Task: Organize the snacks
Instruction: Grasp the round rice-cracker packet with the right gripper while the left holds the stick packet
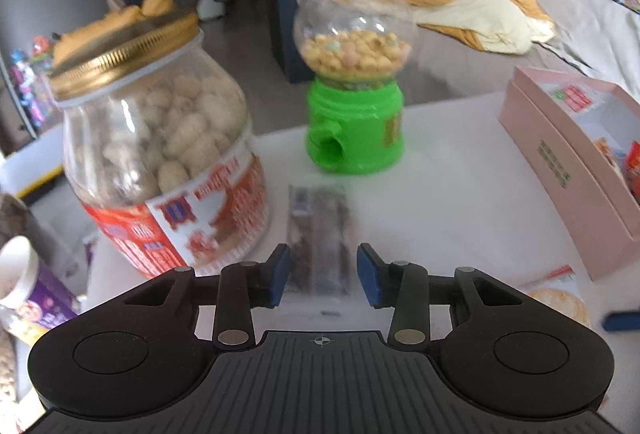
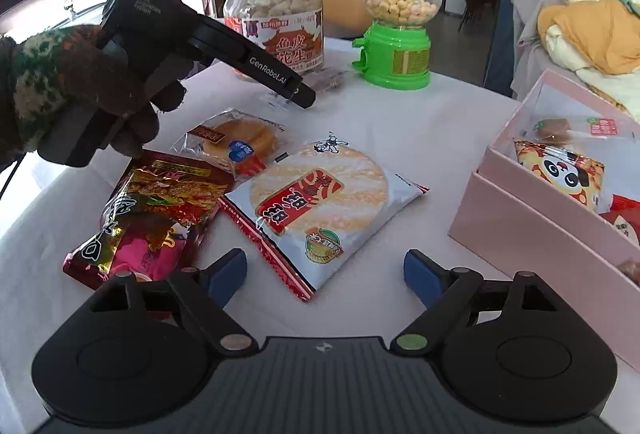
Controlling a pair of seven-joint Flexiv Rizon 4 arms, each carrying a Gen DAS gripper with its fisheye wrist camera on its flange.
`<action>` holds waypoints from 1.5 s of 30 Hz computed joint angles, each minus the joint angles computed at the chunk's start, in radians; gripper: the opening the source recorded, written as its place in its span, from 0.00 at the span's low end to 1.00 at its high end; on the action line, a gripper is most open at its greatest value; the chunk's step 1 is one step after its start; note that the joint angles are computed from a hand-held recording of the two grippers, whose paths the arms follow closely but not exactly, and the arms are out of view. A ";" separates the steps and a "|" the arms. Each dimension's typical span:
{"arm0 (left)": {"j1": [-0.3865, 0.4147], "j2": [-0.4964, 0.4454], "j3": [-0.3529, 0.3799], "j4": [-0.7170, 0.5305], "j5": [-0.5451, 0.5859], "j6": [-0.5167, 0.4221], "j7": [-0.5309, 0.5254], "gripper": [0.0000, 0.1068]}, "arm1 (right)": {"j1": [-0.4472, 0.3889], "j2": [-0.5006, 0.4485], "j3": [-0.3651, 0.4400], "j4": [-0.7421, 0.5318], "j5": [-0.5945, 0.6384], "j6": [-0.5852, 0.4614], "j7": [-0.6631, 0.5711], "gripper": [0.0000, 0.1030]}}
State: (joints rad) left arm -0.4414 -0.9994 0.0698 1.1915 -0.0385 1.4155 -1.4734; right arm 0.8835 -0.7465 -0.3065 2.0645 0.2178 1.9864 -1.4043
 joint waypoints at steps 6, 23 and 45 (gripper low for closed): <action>-0.029 -0.065 0.053 -0.133 0.004 -0.098 -0.069 0.43 | 0.009 -0.005 -0.001 0.007 0.026 0.025 -0.004 0.86; 0.026 -0.011 -0.045 -0.031 0.025 -0.070 -0.095 0.39 | -0.046 0.007 0.047 -0.006 -0.022 -0.010 -0.015 1.00; -0.118 0.342 -0.037 0.893 -0.292 0.774 -0.319 0.38 | -0.028 -0.012 -0.044 -0.225 -0.069 -0.324 0.448 0.99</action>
State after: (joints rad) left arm -0.5594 -0.6575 0.0325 2.0846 -0.3308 2.1894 -1.7925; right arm 0.8558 -0.7587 -0.3505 1.8399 0.1489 1.6620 -0.9564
